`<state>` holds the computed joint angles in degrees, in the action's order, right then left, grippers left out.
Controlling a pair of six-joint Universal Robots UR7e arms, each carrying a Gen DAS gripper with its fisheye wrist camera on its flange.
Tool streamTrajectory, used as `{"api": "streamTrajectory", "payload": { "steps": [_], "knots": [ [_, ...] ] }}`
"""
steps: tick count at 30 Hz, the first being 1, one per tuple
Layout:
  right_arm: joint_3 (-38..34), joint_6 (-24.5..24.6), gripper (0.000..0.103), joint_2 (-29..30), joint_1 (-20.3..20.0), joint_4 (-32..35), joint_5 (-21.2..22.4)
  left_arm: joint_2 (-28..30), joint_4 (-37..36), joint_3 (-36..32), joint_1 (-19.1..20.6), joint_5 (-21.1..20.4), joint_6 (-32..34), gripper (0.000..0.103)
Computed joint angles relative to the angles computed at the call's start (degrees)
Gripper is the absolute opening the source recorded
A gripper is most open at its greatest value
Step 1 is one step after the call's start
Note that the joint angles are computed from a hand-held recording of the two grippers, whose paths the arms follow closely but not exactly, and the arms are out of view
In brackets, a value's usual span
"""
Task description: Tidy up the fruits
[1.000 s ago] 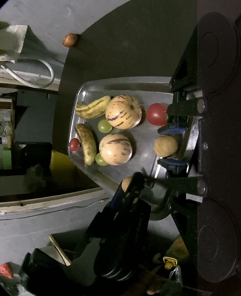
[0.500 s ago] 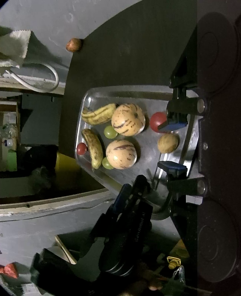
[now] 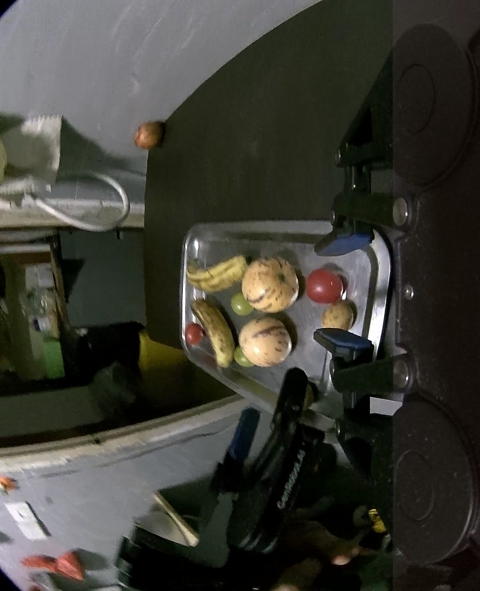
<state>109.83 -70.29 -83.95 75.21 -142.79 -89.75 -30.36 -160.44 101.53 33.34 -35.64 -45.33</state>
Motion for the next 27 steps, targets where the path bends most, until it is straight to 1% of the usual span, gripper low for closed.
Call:
{"api": "streamTrajectory", "payload": {
  "steps": [1, 2, 3, 4, 5, 7, 9, 12, 14, 16, 19, 21, 23, 24, 26, 27],
  "knots": [
    [-0.2, 0.9, 0.052, -0.4, -0.1, 0.1, 0.4, -0.1, -0.4, 0.0, -0.2, 0.1, 0.0, 0.101],
    [-0.2, 1.6, 0.058, -0.8, -0.1, 0.1, 0.9, -0.1, -1.0, 0.1, -0.5, 0.2, 0.2, 0.102],
    [-0.3, 2.2, 0.067, -1.2, -0.1, 0.1, 1.2, -0.2, -1.3, 0.0, -0.7, 0.2, 0.4, 0.102],
    [-0.4, 2.9, 0.072, -1.7, -0.1, 0.1, 1.7, -0.3, -0.9, -0.2, -1.0, 0.3, 0.3, 0.102],
    [-0.5, 3.4, 0.080, -2.2, -0.1, 0.3, 2.4, -0.2, -0.6, -0.5, -1.1, 0.3, 0.2, 0.102],
    [-0.7, 4.3, 0.086, -3.2, -0.2, 1.0, 3.7, -0.2, -0.1, -0.8, -1.6, 0.6, -0.1, 0.103],
    [-0.8, 5.0, 0.095, -4.0, -0.1, 1.2, 4.2, -0.3, 0.0, -0.9, -2.0, 0.9, -0.4, 0.103],
    [-1.1, 6.2, 0.101, -5.4, -0.1, 1.9, 5.4, -0.6, 1.3, -1.1, -2.7, 1.6, -1.2, 0.103],
    [-1.0, 7.0, 0.102, -6.3, 0.0, 1.7, 5.8, -0.9, 2.1, -1.1, -3.2, 2.1, -2.1, 0.103],
    [-1.2, 8.2, 0.102, -7.1, 0.0, 2.3, 6.0, -1.5, 6.0, -1.2, -3.8, 2.9, -5.0, 0.103],
    [-0.6, 9.4, 0.102, -8.0, 0.3, 1.6, 5.0, -2.3, 8.5, -0.7, -4.4, 3.4, -9.0, 0.103],
    [0.0, 9.8, 0.102, -8.5, 0.5, 1.0, 3.5, -2.7, 8.2, 0.0, -4.8, 3.7, -10.6, 0.103],
    [0.7, 10.5, 0.102, -8.9, 0.6, 0.9, 2.0, -3.0, 9.8, 0.2, -5.2, 4.0, -13.4, 0.103],
    [0.9, 11.0, 0.102, -9.1, 0.5, 1.0, 1.5, -3.1, 11.9, -0.1, -5.5, 4.5, -14.7, 0.103],
    [1.5, 12.0, 0.102, -9.4, 0.3, 1.1, 0.5, -2.9, 19.1, -1.5, -6.0, 6.2, -17.9, 0.103],
    [1.7, 12.5, 0.102, -9.5, 0.3, 0.9, 0.0, -2.8, 21.3, -2.1, -6.1, 6.5, -18.7, 0.103]
  ]
}}
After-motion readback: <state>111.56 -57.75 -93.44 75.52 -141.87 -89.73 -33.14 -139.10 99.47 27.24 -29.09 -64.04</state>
